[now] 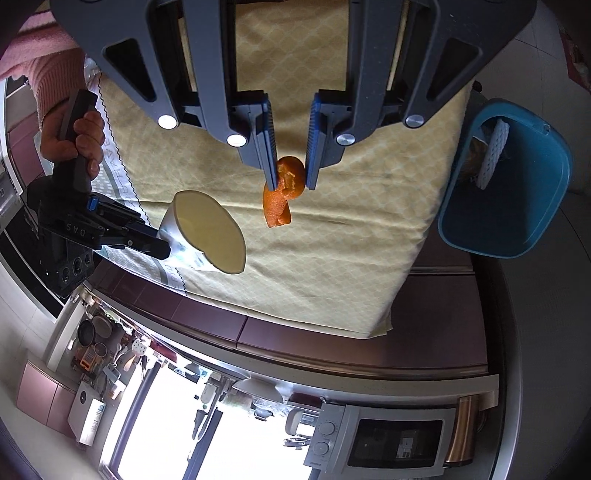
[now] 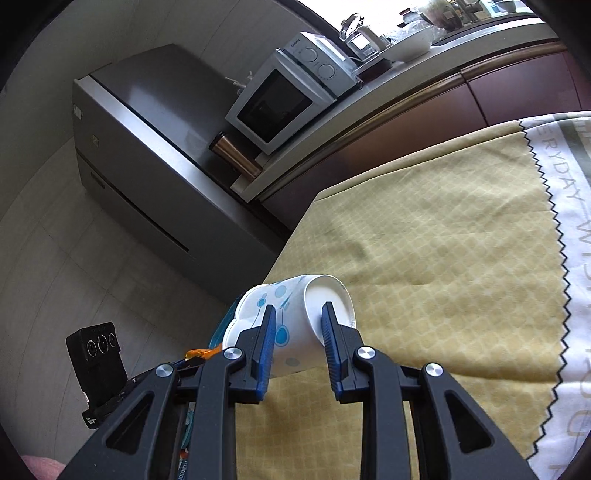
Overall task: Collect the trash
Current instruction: 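Carry the orange peel and paper cup over the teal bin with both tools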
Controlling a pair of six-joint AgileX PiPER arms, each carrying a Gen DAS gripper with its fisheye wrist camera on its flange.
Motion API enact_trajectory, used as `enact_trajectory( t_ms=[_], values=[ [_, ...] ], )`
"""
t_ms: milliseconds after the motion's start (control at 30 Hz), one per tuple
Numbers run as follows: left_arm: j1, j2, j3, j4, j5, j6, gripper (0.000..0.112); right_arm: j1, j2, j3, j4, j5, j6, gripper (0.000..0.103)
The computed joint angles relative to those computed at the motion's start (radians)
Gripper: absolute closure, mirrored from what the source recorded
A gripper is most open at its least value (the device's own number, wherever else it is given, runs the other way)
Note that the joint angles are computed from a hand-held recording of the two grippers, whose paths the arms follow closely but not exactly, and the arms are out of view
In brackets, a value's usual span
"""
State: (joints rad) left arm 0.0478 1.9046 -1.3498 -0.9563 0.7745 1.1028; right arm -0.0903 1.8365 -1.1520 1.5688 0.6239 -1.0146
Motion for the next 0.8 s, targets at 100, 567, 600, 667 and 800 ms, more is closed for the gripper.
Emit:
enact_trajectory(
  t_ms=[100, 567, 600, 667, 800],
  values=[
    [0.028, -0.002, -0.002, 0.002, 0.004, 0.000, 0.097, 0.033, 0.048, -0.073, -0.032, -0.005, 0.045, 0.080],
    [0.152, 0.018, -0.046, 0.028, 0.005, -0.029, 0.097, 0.157, 0.197, -0.349, -0.226, 0.009, 0.260, 0.080],
    [0.159, 0.021, -0.051, 0.030, 0.004, -0.032, 0.097, 0.164, 0.204, -0.364, -0.239, 0.012, 0.273, 0.080],
    [0.171, 0.027, -0.062, 0.034, 0.002, -0.039, 0.097, 0.180, 0.226, -0.408, -0.271, 0.017, 0.307, 0.080],
    [0.194, 0.034, -0.078, 0.040, 0.003, -0.046, 0.097, 0.204, 0.268, -0.484, -0.322, 0.031, 0.363, 0.080]
  ],
)
